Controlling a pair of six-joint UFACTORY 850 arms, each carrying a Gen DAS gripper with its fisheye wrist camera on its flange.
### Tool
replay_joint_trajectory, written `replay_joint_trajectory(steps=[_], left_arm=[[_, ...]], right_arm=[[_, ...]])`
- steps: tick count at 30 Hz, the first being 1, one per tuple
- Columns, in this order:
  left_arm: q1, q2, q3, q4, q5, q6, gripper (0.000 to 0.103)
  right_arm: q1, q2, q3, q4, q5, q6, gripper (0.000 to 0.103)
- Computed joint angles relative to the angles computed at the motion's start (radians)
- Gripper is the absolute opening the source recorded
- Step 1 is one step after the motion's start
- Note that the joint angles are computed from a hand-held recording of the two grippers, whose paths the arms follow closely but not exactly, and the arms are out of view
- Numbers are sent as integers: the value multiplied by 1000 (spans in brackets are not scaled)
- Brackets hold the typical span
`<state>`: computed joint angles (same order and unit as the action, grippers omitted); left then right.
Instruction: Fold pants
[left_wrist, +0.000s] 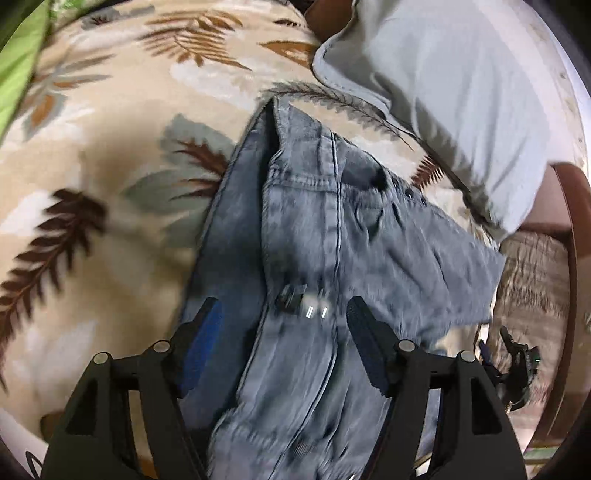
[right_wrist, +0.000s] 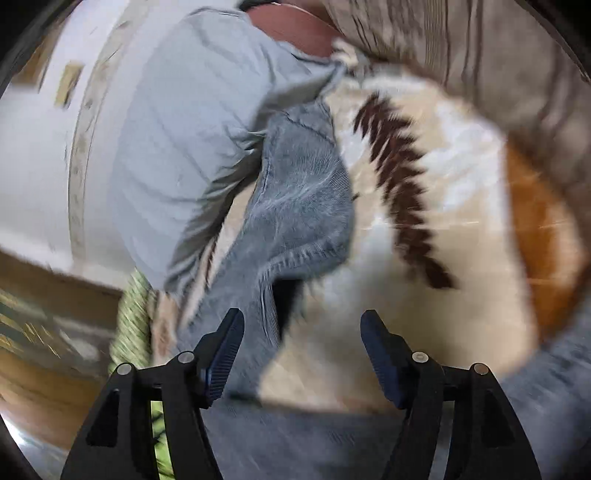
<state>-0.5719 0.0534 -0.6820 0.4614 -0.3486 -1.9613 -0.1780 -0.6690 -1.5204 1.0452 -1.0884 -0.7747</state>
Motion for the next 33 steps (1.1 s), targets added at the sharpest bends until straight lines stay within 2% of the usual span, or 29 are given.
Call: replay_joint_trajectory(steps=[2, 5, 6, 7, 8, 9, 11, 12, 14, 15, 16, 17, 18, 20, 23, 24, 25, 26, 27, 30, 33], left_arm=[[31, -47, -28, -44, 17, 71, 69], [50, -109, -81, -91, -18, 164, 69], [54, -120, -92, -113, -25, 197, 69], [56, -128, -99, -120, -26, 218, 69], [54, -132, -103, -112, -32, 222, 69], [48, -139, -112, -89, -52, 216, 68], [44, -150, -120, -76, -78, 222, 69], [46, -155, -118, -81, -79, 234, 69], [53, -165, -111, -106, -71, 249, 68], [52, -162, -102, -92, -64, 227, 68], [49, -156, -96, -72, -62, 205, 67], [45, -148, -92, -63, -65, 195, 67], [41, -137, -87, -64, -68, 197, 67], [37, -114, -78, -68, -84, 209, 67], [41, -70, -72, -13, -137, 174, 67], [47, -58, -73, 6, -154, 161, 67], [58, -45, -74, 21, -171, 150, 67], [72, -34, -74, 33, -175, 143, 67], [92, -26, -74, 35, -164, 147, 68], [151, -54, -95, -39, -125, 233, 69], [189, -103, -128, -120, -129, 366, 69]], right_arm=[[25, -70, -38, 92, -26, 35, 68], [52, -145, -88, 204, -27, 68, 68], [57, -163, -103, 235, -12, 92, 53], [58, -174, -118, 264, -8, 100, 11], [58, -171, -129, 291, 8, 67, 6], [57, -139, -128, 308, 53, -7, 6], [70, -35, -90, 313, 177, -216, 6], [89, 39, -54, 278, 275, -321, 7], [133, 136, 9, 131, 464, -418, 27], [150, 155, 38, 26, 551, -403, 47], [157, 146, 46, -78, 597, -347, 53], [150, 122, 43, -183, 601, -248, 50], [134, 101, 24, -279, 563, -144, 50], [98, 83, 5, -347, 523, -3, 50], [45, 111, 19, -191, 540, -74, 53], [35, 109, 4, -134, 527, -111, 58], [34, 88, -37, -119, 491, -117, 70], [33, 60, -80, -130, 454, -105, 76], [35, 21, -142, -162, 399, -75, 78], [72, -87, -289, -281, 342, 52, 78], [101, -187, -410, -348, 298, 139, 77]])
